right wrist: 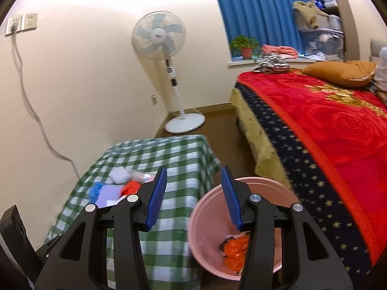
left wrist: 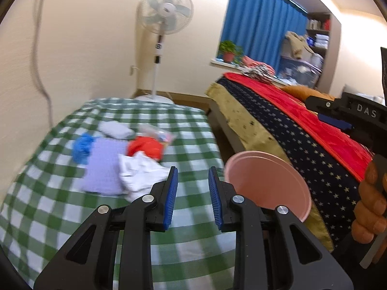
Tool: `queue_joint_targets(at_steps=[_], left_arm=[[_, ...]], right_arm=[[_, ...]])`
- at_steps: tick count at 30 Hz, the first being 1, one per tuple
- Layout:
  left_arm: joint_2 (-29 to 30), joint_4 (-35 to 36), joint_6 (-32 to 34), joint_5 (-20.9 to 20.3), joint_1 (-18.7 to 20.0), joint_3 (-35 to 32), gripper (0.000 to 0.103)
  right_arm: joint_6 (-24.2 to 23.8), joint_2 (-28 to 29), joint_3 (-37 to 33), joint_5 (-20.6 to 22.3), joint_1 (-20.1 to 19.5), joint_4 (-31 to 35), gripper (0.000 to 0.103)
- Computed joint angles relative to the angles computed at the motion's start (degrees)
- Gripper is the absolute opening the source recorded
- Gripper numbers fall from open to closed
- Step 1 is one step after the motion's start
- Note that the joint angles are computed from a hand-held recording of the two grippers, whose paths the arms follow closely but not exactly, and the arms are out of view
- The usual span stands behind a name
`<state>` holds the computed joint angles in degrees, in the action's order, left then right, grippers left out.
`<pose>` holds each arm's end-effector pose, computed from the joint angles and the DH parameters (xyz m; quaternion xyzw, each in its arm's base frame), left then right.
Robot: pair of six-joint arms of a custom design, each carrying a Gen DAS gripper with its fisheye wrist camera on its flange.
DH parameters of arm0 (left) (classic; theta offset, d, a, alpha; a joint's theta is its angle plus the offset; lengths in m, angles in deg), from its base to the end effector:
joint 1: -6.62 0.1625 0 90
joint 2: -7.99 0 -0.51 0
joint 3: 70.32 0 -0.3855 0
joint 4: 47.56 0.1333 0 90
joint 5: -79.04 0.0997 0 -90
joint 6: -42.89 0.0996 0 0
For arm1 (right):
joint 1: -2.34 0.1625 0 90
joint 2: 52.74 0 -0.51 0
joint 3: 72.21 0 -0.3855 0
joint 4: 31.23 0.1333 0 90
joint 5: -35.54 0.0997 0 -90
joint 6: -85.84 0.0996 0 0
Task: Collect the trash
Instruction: 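Move both open grippers from the bin back over the table trash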
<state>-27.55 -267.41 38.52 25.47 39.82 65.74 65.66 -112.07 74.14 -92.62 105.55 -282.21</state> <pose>-0.2886 -0.4188 0.0589 0.3349 0.8594 -0.3609 0.1380 0.1574 -0.3565 0.2904 0.0285 -0.7796 0.5516 0.2952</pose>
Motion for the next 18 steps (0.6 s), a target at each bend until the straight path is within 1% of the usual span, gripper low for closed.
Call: queue_joint_targets(at_steps=[3,6,9,13,18], left_arm=[[-0.72,-0.72,-0.74,1.6,0.77,0.61,0.026],[-1.18,-1.75,-0.94,2.87,1.61,1.13,0.026],[-0.91,-3.69,0.57,4.51,2.74,1.58,0.026],[-1.14,-3.82,-0.82,5.53,5.46,1.06,0.026],[-0.43,-4.25,-0.08,6.09,8.12,-0.27,0.026]], right_arm=[[-0.46,1.87,-1.08,0.38,0.95,0.55,0.047],[-0.8,3.76,-2.26,1.83,1.09,1.65,0.045],[-1.08,6.01,-3.06,3.82,0.27,2.66,0.045],[-0.13,8.51,-4.45,5.46,-1.03,4.74,0.043],[1.31,11.37,-6.11,8.06,-3.43,7.36,0.043]])
